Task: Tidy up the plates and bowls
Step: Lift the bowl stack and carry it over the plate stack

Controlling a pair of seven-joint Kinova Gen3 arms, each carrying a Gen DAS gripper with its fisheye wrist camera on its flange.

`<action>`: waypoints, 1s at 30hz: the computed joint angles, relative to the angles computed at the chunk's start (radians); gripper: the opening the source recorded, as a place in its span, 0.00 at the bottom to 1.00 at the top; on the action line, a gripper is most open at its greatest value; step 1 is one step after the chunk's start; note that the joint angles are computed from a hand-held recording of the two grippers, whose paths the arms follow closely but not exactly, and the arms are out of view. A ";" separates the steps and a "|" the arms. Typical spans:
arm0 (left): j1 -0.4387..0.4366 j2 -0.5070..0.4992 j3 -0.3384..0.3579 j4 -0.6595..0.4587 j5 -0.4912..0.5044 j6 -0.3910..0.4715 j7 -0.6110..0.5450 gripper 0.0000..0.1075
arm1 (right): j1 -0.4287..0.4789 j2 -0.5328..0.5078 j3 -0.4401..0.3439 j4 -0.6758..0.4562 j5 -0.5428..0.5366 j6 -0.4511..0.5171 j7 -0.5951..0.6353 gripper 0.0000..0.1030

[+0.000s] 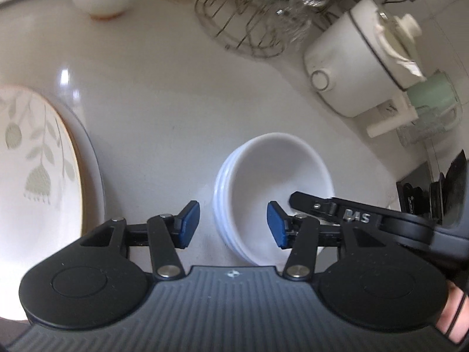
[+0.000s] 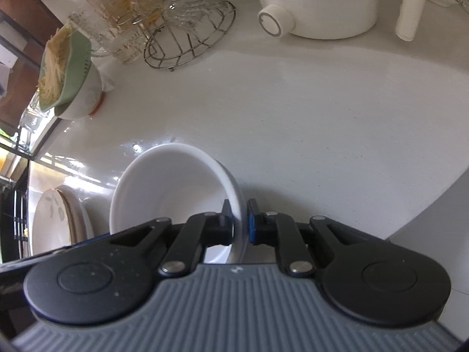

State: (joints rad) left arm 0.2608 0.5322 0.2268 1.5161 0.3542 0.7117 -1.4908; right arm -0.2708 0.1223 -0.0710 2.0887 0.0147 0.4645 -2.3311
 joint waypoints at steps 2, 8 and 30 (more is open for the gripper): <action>-0.005 0.012 0.007 0.004 0.014 -0.008 -0.003 0.52 | 0.005 -0.005 -0.002 0.008 -0.013 0.000 0.005 0.12; -0.002 0.037 0.007 0.013 0.025 -0.020 0.004 0.36 | -0.011 -0.007 -0.003 0.024 0.017 -0.025 -0.024 0.13; -0.050 -0.086 0.001 -0.041 0.057 0.142 -0.034 0.27 | -0.017 -0.146 -0.056 -0.073 -0.001 0.144 -0.116 0.15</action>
State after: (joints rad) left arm 0.2103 0.4465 0.2275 1.4748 0.4110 0.8541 -1.5246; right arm -0.2883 -0.0233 -0.1271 2.0155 0.0136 0.6088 -2.4475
